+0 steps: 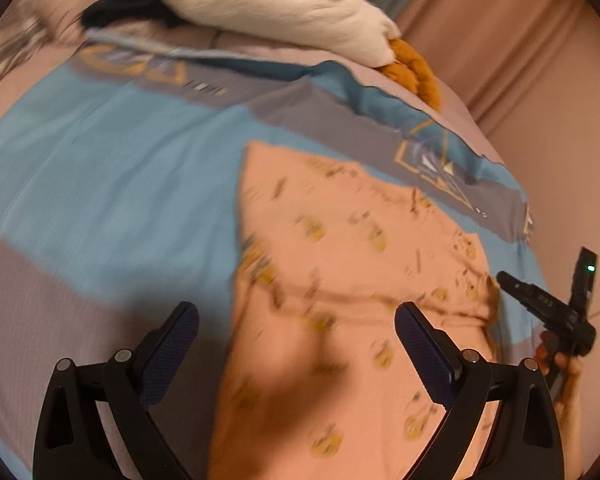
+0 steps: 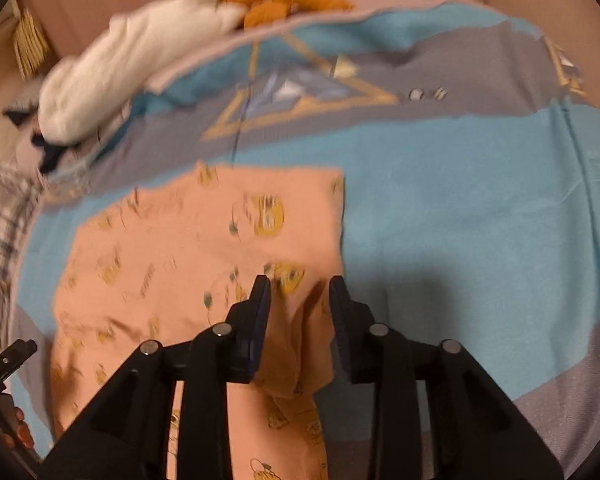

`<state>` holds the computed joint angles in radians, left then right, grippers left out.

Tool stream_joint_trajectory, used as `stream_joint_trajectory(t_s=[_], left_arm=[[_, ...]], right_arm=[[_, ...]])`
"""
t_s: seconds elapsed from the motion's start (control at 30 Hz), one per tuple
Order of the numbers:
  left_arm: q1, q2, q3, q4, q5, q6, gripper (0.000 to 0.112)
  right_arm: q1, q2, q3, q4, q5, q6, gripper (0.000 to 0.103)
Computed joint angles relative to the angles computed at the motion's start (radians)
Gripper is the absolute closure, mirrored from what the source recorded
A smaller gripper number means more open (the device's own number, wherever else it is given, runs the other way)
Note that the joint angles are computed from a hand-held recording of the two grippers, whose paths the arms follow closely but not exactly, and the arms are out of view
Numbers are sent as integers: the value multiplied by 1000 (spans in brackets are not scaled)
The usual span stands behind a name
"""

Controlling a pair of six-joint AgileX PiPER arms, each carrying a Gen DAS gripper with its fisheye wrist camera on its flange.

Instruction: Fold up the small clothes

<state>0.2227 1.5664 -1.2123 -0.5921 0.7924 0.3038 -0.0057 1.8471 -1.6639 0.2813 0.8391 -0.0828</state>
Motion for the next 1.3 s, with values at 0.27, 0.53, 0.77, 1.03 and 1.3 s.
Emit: stream_joint_trajectory(t_s=[0.27,0.53,0.77,1.03,1.3], left_arm=[[-95,162,-128,53,-61,-8,26],[-109,186,-100,186,-74,-53,32],[-29,-31,76,84,22,-9,20],[173,-405,384,-14,184,90,18],[357,-553,507,-71,328,137,10]], right_arm=[[-17,13,30,182,27,-214,90],[-29,38,78,166,5,-185,95],[-109,-171,283,381,58,-370,47],[-237,-392,539,430,162,-463,46],[-328,-475,641,442,271,-503,35]])
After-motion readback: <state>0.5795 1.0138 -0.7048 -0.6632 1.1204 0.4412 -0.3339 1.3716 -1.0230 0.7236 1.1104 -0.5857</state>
